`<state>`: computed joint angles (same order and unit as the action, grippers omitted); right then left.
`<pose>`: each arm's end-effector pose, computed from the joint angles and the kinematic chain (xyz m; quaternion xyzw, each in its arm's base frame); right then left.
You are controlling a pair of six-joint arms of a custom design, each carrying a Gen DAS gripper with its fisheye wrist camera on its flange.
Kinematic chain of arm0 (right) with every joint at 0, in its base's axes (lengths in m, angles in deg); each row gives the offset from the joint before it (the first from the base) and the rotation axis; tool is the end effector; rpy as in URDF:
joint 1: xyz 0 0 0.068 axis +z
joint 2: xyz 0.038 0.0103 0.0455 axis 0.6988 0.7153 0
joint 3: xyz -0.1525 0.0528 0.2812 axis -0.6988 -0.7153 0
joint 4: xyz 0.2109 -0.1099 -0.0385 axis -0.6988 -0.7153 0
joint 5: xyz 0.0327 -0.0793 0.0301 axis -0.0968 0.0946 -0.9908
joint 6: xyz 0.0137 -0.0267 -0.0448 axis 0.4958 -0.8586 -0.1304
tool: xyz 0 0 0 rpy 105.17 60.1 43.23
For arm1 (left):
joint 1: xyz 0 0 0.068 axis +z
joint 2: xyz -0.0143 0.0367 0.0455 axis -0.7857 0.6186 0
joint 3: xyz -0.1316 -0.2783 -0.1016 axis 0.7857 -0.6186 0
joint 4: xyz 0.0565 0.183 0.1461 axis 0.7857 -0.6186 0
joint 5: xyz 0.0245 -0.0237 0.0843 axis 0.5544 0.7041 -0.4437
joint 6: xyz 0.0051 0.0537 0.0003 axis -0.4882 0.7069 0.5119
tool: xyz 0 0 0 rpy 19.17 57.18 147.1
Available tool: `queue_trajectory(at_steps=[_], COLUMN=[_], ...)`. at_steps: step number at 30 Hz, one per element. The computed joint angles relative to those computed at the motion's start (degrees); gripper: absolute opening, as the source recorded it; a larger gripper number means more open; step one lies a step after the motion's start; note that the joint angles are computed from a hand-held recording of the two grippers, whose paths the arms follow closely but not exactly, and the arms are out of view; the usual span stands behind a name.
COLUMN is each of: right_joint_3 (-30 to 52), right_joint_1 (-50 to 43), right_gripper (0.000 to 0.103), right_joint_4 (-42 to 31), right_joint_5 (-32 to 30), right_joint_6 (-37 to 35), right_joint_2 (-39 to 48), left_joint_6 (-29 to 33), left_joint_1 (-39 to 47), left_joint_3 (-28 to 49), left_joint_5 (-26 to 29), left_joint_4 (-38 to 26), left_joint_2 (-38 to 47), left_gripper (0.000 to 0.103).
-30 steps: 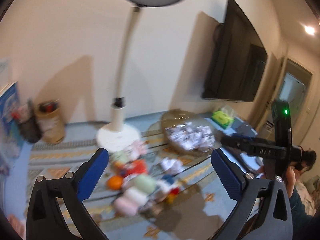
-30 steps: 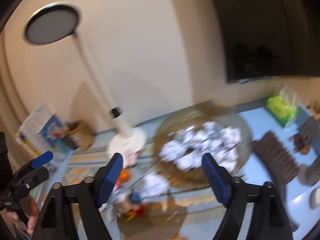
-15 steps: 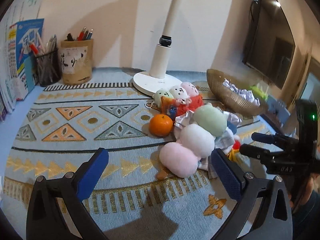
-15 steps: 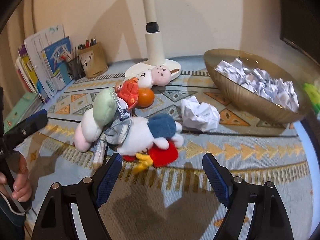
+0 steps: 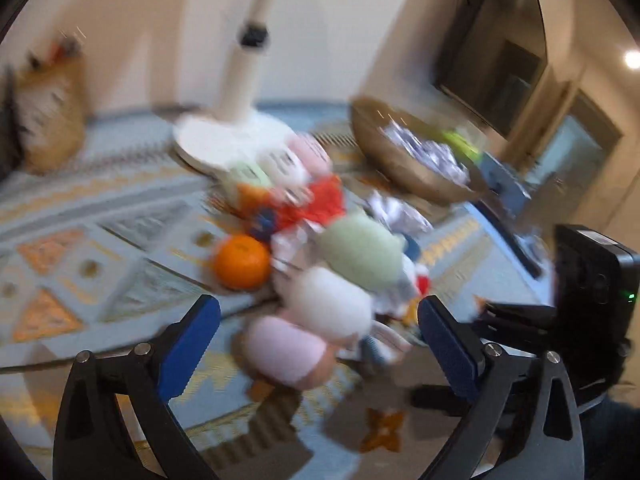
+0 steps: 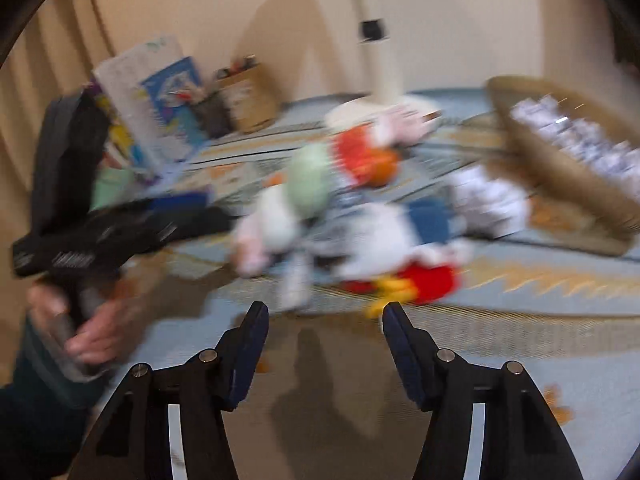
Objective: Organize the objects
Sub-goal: 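Move both open grippers away from the bowl toward the toys, then grasp the pastel stacked dango plush with the left gripper while the right grasps the plaid cloth toy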
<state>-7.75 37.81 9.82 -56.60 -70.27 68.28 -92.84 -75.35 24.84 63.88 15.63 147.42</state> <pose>0.2735 -0.0077 0.0260 -0.3073 0.8763 0.2695 0.2550 0.2953 -0.1346 0.0565 0.0427 0.9149 -0.2173 0.3375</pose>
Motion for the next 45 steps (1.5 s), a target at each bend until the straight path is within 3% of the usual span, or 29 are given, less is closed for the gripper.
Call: queue_trajectory(at_steps=[4, 5, 7, 8, 9, 12, 14, 17, 20, 23, 26, 28, 31, 34, 35, 37, 40, 41, 43, 45], right_joint_3=[0.4, 1.8, 1.7, 1.7, 1.5, 0.1, -1.9, -3.9, -5.1, -3.7, -1.2, 1.4, 5.4, 7.2, 7.9, 9.8, 12.5, 11.5, 7.2, 4.1], right_joint_1=[4.7, 5.7, 6.8, 7.5, 7.7, 8.3, 7.5, 3.8, -2.8, -11.8, -17.6, -19.9, -21.3, -24.9, -26.1, -27.3, -27.6, -26.7, -23.4, -20.5], right_gripper=[0.059, 0.058, 0.046, 0.040, 0.028, 0.013, 0.009, 0.008, 0.008, 0.008, 0.008, 0.008, 0.016, 0.025, 0.028, 0.048, 0.051, 0.054, 0.070, 0.072], right_joint_4=[5.8, 4.8, 6.3, 6.3, 6.5, 9.0, 12.3, 13.1, 10.1, 0.0, -8.0, -12.7, -14.3, -10.7, -10.5, -12.0, -20.2, -19.1, -10.2, -2.5], right_joint_5=[5.0, 5.8, 6.8, 7.1, 7.2, 7.9, 6.9, 3.4, -0.6, -4.4, -3.3, -1.0, 4.3, 9.1, 9.4, 8.6, 3.1, 2.9, 6.0, 8.9], right_joint_6=[6.9, 8.0, 9.0, 8.7, 8.6, 7.9, 7.7, 6.6, 3.6, -2.6, -8.1, -10.5, -7.9, -1.5, -0.5, 1.3, -0.5, 0.0, 4.4, 7.1], right_joint_2=[2.2, 2.9, 3.2, 3.2, 3.3, 3.2, 2.8, 2.1, 0.9, -1.7, -2.8, -2.8, -1.3, -0.3, -0.1, 0.4, 0.9, 0.5, -0.2, 0.1], left_joint_6=[0.2, 0.3, 1.0, 0.9, 0.5, -0.3, -1.0, -1.9, -4.7, -9.4, -11.3, -12.2, -12.6, -12.9, -12.6, -12.0, -11.3, -11.3, -11.3, -11.3], left_joint_1=[-0.9, -1.0, -1.4, -1.4, -1.3, 0.0, 0.6, -0.5, -1.9, -2.6, -3.4, -3.1, -1.2, -1.5, -1.8, -2.4, -3.1, -3.2, -2.9, -2.7], left_joint_3=[2.5, 3.3, 5.1, 5.2, 4.9, 3.9, 1.7, -2.7, -8.5, -11.6, -11.7, -10.9, -13.4, -13.6, -13.2, -12.3, -12.6, -12.8, -12.4, -12.3], left_joint_5=[0.4, 0.9, 0.4, 0.1, 0.2, 2.9, 4.7, 1.5, -1.1, -0.9, -2.3, -1.4, 2.6, 2.3, 2.1, 1.8, 0.9, 0.8, 1.0, 1.2], left_joint_4=[0.2, -0.7, -4.1, -4.3, -3.8, -1.7, 1.4, 4.6, 11.4, 17.2, 21.7, 21.3, 29.3, 29.8, 28.8, 26.4, 26.4, 26.7, 25.9, 25.6], left_joint_2=[3.4, 3.9, 4.0, 4.0, 4.1, 4.3, 3.9, 0.9, -0.7, 1.7, 5.9, 6.9, 9.7, 9.9, 9.6, 8.9, 8.6, 8.6, 8.3, 8.3], left_gripper=[0.097, 0.092, 0.088, 0.083, 0.071, 0.064, 0.064, 0.064, 0.064, 0.064, 0.064, 0.064, 0.064, 0.064, 0.064, 0.064, 0.064, 0.064, 0.064, 0.064])
